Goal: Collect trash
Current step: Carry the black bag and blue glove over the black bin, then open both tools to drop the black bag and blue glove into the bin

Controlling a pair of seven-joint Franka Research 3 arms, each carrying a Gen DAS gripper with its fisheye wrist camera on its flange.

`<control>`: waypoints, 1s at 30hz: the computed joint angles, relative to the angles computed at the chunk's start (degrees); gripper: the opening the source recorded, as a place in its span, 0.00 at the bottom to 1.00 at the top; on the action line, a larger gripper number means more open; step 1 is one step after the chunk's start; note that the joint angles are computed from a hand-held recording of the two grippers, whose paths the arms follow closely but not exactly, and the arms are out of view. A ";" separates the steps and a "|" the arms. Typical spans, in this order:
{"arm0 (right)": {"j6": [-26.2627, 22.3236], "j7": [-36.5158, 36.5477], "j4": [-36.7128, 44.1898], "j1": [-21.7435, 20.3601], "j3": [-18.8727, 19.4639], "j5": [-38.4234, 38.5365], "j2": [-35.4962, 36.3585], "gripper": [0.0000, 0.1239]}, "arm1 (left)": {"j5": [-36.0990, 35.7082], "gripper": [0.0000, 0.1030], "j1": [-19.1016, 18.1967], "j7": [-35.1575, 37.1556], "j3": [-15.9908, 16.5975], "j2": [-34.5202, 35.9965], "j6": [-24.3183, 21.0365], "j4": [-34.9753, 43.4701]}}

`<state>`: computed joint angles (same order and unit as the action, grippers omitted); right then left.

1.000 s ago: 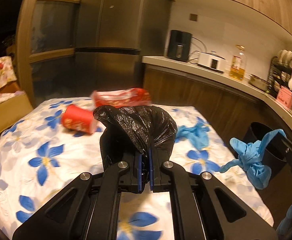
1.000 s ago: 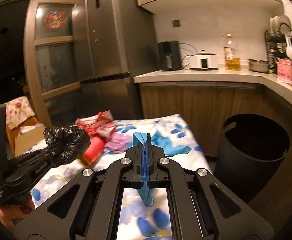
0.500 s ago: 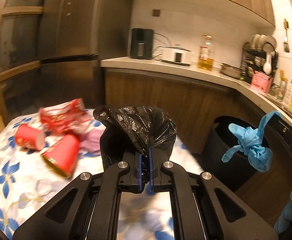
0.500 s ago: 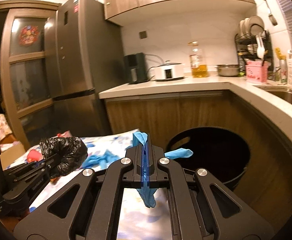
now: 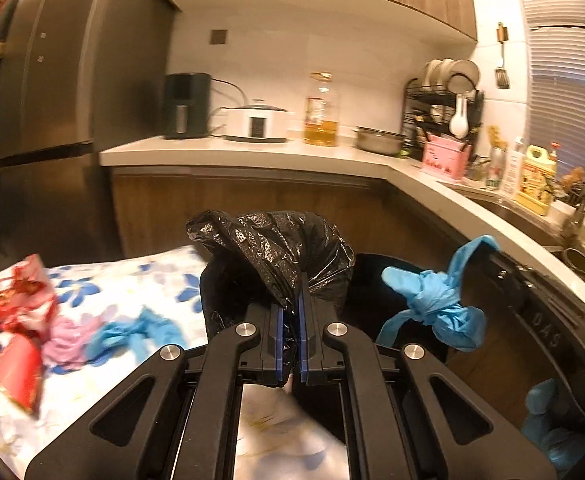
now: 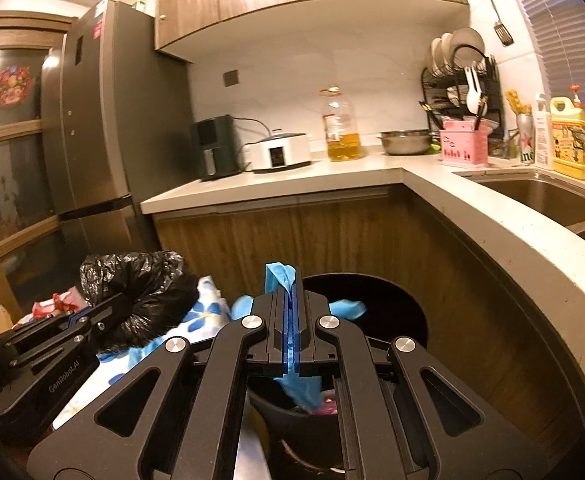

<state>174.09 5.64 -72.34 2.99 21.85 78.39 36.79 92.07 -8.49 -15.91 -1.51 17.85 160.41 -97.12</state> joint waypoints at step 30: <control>-5.09 36.63 12.03 1.41 -4.93 -35.21 10.81 0.11 | -19.85 0.36 -6.74 18.58 9.06 14.51 9.18 15.58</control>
